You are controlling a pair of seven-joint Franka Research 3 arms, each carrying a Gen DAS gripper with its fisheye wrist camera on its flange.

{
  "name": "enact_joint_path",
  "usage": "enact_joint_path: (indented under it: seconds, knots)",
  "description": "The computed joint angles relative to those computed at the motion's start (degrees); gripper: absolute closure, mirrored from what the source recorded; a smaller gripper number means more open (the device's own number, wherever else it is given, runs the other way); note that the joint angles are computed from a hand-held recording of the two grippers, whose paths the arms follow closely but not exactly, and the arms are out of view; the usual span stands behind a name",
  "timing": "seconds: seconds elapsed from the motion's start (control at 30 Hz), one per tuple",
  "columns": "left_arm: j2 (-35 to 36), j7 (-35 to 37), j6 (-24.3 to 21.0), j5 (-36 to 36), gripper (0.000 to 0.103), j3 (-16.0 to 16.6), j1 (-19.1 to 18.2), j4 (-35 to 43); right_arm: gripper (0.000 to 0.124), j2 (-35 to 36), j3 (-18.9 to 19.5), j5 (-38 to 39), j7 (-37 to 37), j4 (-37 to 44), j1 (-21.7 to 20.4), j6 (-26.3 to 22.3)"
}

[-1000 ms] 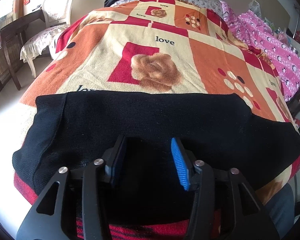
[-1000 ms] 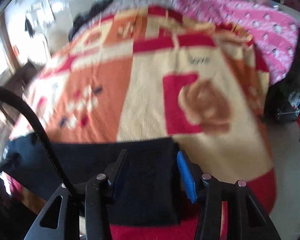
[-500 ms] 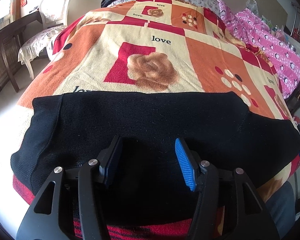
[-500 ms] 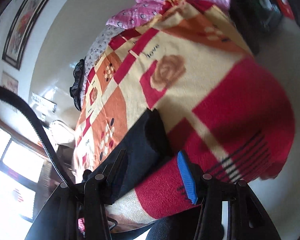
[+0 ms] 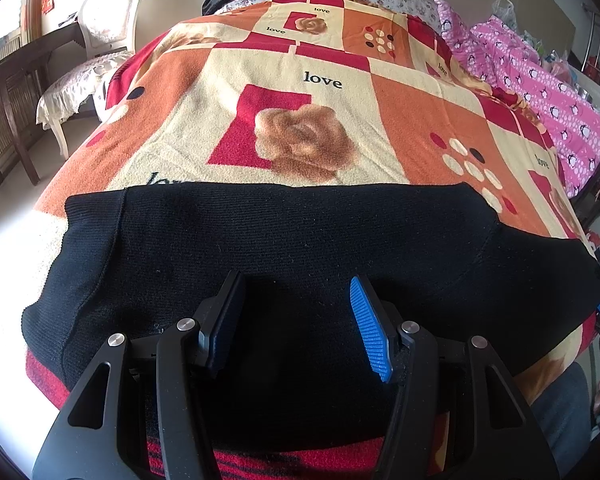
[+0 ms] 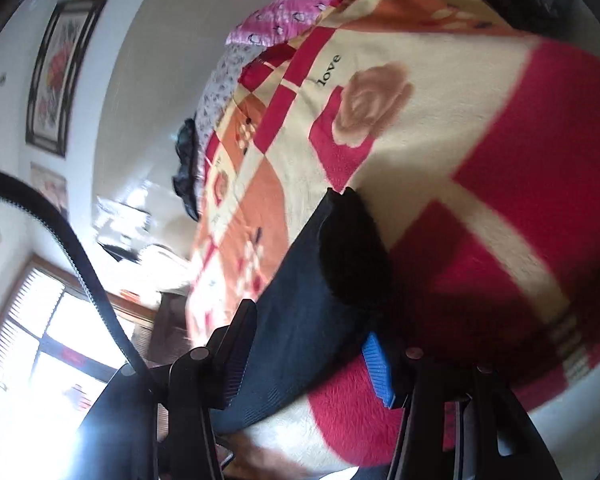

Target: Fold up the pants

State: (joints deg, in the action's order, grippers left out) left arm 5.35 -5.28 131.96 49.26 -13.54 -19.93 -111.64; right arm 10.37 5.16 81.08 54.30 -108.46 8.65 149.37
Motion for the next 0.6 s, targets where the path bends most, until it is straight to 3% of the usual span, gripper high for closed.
enact_joint_path:
  seconds: [0.07, 0.2, 0.37, 0.47, 0.6]
  knots:
    - [-0.04, -0.21, 0.25, 0.07, 0.048, 0.04, 0.04, -0.09, 0.078, -0.06, 0.28, -4.25, 2.08, -0.26, 1.56, 4.35]
    - [-0.07, 0.00, 0.19, 0.00, 0.048, 0.05, 0.05, -0.12, 0.078, -0.50, 1.47, -2.43, -0.79, -1.57, 3.13, 11.55]
    - [0.00, 0.37, -0.27, -0.16, 0.048, -0.02, 0.04, 0.04, 0.077, 0.07, 1.59, -3.85, 1.40, -1.20, 3.27, 12.56]
    - [0.22, 1.04, -0.63, -0.50, 0.047, -0.03, -0.01, 0.38, 0.077, 0.22, 1.14, -9.51, 3.88, -1.00, 3.33, 11.18]
    - [1.07, 2.99, -1.91, -1.47, 0.044, -0.07, -0.25, 1.72, 0.077, 0.33, 1.26, -16.65, 7.24, -1.42, 4.45, 14.16]
